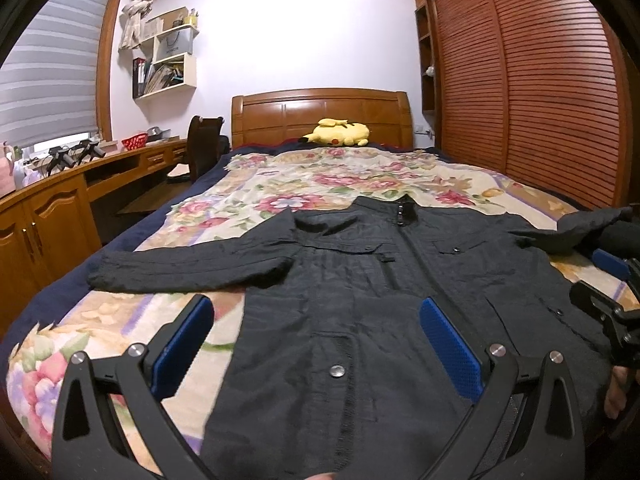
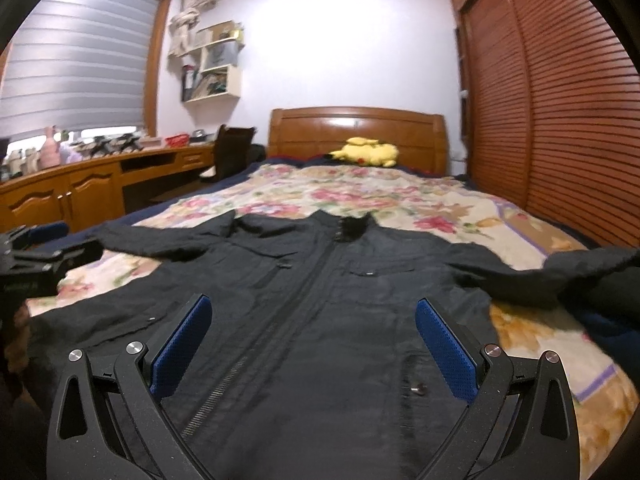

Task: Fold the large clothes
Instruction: 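Move the left tool out to the cuff of the sleeve beside it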

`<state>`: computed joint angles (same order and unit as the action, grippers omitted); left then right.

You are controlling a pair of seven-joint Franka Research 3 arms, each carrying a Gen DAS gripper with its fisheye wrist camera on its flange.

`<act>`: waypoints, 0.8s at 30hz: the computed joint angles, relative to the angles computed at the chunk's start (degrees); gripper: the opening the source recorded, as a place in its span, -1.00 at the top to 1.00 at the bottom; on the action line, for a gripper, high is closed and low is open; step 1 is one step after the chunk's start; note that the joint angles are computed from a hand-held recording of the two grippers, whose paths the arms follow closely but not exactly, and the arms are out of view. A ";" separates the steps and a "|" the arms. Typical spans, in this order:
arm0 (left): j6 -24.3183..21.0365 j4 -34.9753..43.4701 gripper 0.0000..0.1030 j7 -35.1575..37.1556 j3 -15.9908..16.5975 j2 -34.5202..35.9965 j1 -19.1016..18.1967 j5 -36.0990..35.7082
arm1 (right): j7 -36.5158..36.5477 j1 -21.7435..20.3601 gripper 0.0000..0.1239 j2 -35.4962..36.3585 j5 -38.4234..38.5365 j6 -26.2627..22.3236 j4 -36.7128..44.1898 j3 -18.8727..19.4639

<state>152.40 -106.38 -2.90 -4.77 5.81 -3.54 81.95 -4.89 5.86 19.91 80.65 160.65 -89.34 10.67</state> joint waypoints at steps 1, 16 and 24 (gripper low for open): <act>0.35 -0.22 -1.00 0.17 0.14 -0.23 0.20 -0.26 | 0.86 0.05 -0.66 -0.07 -0.88 -0.96 0.13 -0.08; 2.24 -4.07 -1.00 7.80 1.32 -3.90 5.07 -6.73 | 12.43 2.58 -0.66 4.09 -15.06 -1.44 6.90 1.30; 3.95 -6.02 -1.00 12.21 2.44 -5.27 8.57 -10.32 | 24.47 4.22 -0.66 9.59 -24.93 -6.44 15.47 2.38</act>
<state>156.36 -112.40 9.30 -2.34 0.54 5.03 71.63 19.57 10.08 29.49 55.72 154.21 -73.87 13.05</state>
